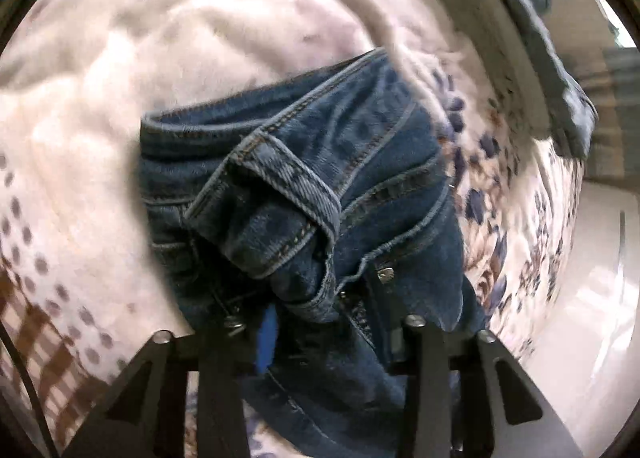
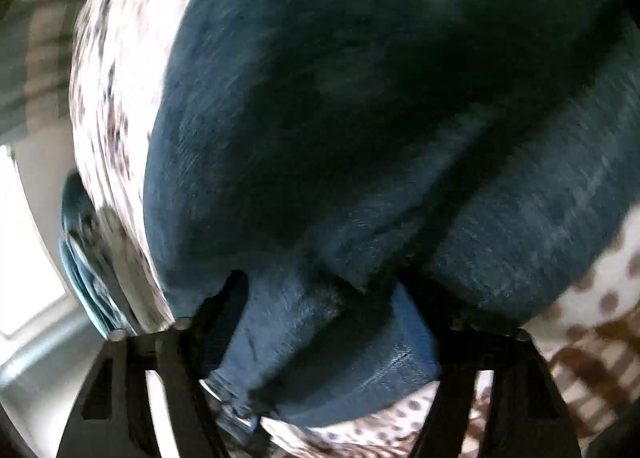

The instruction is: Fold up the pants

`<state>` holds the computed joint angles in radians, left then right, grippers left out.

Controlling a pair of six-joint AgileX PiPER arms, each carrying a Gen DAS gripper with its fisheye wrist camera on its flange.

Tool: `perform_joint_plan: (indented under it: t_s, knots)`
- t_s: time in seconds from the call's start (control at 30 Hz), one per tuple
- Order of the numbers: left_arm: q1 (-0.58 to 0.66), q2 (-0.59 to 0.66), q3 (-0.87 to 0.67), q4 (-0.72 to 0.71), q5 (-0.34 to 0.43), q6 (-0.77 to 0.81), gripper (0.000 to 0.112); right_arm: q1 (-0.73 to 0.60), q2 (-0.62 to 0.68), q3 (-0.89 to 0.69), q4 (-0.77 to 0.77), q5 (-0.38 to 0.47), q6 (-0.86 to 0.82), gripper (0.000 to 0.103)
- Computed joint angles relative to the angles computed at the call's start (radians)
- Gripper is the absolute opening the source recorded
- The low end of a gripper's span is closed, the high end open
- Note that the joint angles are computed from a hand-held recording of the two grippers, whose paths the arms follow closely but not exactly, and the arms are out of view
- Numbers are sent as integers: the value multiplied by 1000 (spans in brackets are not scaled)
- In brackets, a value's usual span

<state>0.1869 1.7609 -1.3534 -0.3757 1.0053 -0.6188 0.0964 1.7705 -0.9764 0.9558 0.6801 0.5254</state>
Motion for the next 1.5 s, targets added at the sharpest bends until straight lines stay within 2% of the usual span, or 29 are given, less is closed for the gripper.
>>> perform_joint_plan:
  t_s: [0.07, 0.17, 0.2, 0.27, 0.33, 0.4, 0.47, 0.57, 0.6, 0.63, 0.67, 0.7, 0.87, 0.93, 1.0, 1.07, 1.13, 1.2, 1.23, 1.27, 1.33, 1.4, 1.47, 1.5]
  knots:
    - [-13, -23, -3, 33, 0, 12, 29, 8, -19, 7, -17, -7, 41, 53]
    - [-16, -35, -21, 59, 20, 44, 24, 31, -44, 26, 41, -39, 14, 53]
    - [-9, -41, -23, 57, 28, 53, 15, 27, -57, 38, 65, -30, -10, 53]
    - [8, -57, -22, 80, 55, 60, 14, 32, -54, 47, 137, -26, -59, 53]
    - [45, -72, 7, 46, 61, 98, 14, 44, -11, 23, 233, 37, -147, 53]
    - [60, -68, 30, 22, 55, 110, 14, 76, 23, -31, 187, 68, -123, 53]
    - [67, -63, 31, -1, 47, 111, 14, 108, 74, -96, 119, 47, -54, 53]
    - [60, -68, 16, 6, 40, 118, 14, 115, 108, -91, 169, -9, -44, 53]
    - [57, -69, 15, 10, 43, 121, 14, 119, 119, -96, 164, -19, -24, 46]
    - [58, -76, 18, 15, 46, 126, 14, 124, 125, -112, 119, -13, 24, 33]
    - [60, -83, 21, 20, 50, 128, 14, 136, 117, -122, 47, 3, 95, 15]
    - [63, -89, 21, 27, 57, 130, 14, 148, 96, -123, 15, -4, 129, 7]
    - [106, -104, 36, 50, 71, 173, 14, 229, -54, -119, -178, 69, 272, 6]
    - [119, -73, 46, 47, 68, 220, 15, 271, -60, -131, -212, 99, 274, 7]
    - [134, -56, 58, 40, 76, 231, 25, 276, -17, -127, -165, 118, 189, 14]
    - [131, -69, 51, 65, 107, 219, 33, 235, -14, -59, -21, 107, 58, 21]
    - [94, -122, 46, 125, 135, 188, 33, 200, -52, -16, 33, 106, -5, 37]
    - [-17, -196, 37, 260, 170, 127, 40, 140, -206, 82, -54, 93, -23, 81]
    - [-74, -223, 38, 303, 180, 111, 43, 123, -265, 95, -121, 85, 4, 86]
    - [-146, -241, 32, 348, 194, 90, 50, 92, -310, 91, -193, 116, 29, 87]
    - [-289, -243, 14, 405, 202, 53, 61, -22, -375, 60, -339, 242, 46, 87]
    - [-393, -195, -17, 411, 192, 28, 64, -206, -445, 67, -410, 347, 5, 87]
    - [-458, -120, -61, 372, 178, -17, 64, -397, -452, 57, -428, 432, -104, 87]
    - [-493, -76, -92, 359, 169, -54, 64, -497, -444, 37, -484, 447, -122, 87]
